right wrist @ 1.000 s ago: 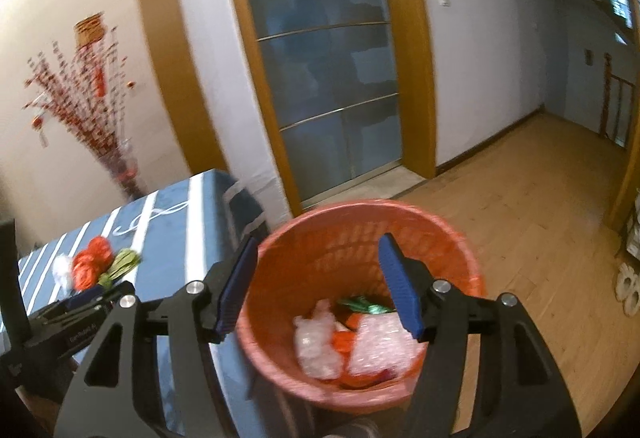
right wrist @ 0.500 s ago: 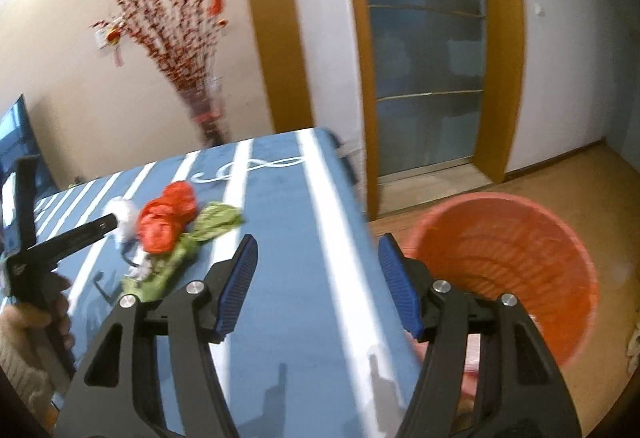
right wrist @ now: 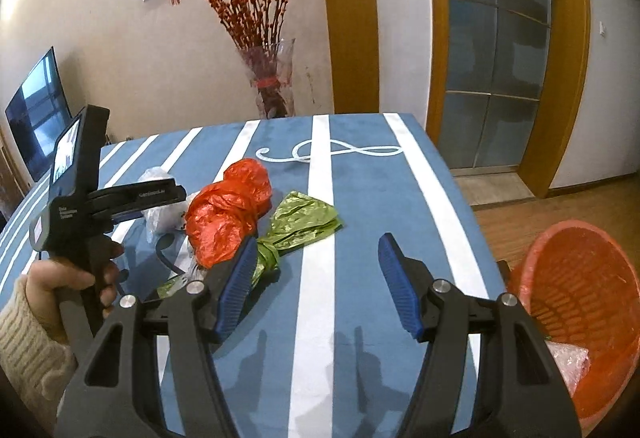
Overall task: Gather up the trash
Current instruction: 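Grasp the red bag with the right tool while the left tool holds the clear bag, then carry both bags over the orange basket and open both tools to drop them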
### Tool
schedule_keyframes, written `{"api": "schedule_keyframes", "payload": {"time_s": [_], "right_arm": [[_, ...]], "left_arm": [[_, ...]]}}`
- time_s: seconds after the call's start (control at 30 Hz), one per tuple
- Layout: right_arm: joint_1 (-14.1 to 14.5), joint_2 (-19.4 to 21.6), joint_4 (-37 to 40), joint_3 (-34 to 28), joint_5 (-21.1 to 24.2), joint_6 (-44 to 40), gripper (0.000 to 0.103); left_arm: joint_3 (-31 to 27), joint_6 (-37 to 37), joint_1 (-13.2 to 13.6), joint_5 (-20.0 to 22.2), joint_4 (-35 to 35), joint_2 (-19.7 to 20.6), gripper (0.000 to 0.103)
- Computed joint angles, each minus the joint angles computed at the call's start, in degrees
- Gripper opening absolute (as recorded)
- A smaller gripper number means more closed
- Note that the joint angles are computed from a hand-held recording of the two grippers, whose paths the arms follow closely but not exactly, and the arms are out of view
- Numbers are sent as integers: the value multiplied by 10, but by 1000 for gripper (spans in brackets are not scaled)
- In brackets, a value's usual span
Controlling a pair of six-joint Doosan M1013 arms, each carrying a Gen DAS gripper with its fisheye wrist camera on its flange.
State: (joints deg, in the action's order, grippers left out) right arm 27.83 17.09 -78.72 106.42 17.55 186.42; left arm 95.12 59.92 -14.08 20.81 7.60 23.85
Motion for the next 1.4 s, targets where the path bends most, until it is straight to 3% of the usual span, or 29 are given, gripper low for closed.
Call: {"api": "schedule_keyframes", "payload": {"time_s": [0.07,0.13,0.27,0.37,0.47,0.57,0.67,0.7,0.77,0.83,1.03,1.27,1.4], "right_arm": [[1,5,17,-7,-4,-20,62],[1,12,37,-16,-12,-41,62],[1,25,106,-36,-33,-111,62],[3,38,185,-58,-48,-193,62],[7,57,286,-85,-49,-299,62],[12,81,377,-118,-23,-402,62],[14,98,409,-138,11,-438,61],[13,102,434,-141,18,-461,52],[8,101,472,-137,14,-492,45],[6,94,466,-125,0,-476,39],[-1,59,368,-84,-35,-357,38],[-8,3,180,-28,-60,-161,38],[-9,-28,26,9,-46,-11,38]], "left_arm": [[10,38,4,-18,-27,-6,42],[21,32,7,-29,-15,-13,39],[49,-71,12,-50,104,-36,39],[74,-192,16,-60,243,-56,39],[94,-266,21,-64,327,-72,39],[106,-272,26,-73,333,-82,39],[115,-276,26,-83,340,-89,39],[118,-285,25,-86,353,-92,39],[122,-300,22,-91,375,-95,39],[125,-298,19,-97,378,-97,39],[135,-278,8,-113,366,-108,39],[144,-249,-18,-131,349,-124,39],[149,-219,-36,-140,329,-132,39]]}}
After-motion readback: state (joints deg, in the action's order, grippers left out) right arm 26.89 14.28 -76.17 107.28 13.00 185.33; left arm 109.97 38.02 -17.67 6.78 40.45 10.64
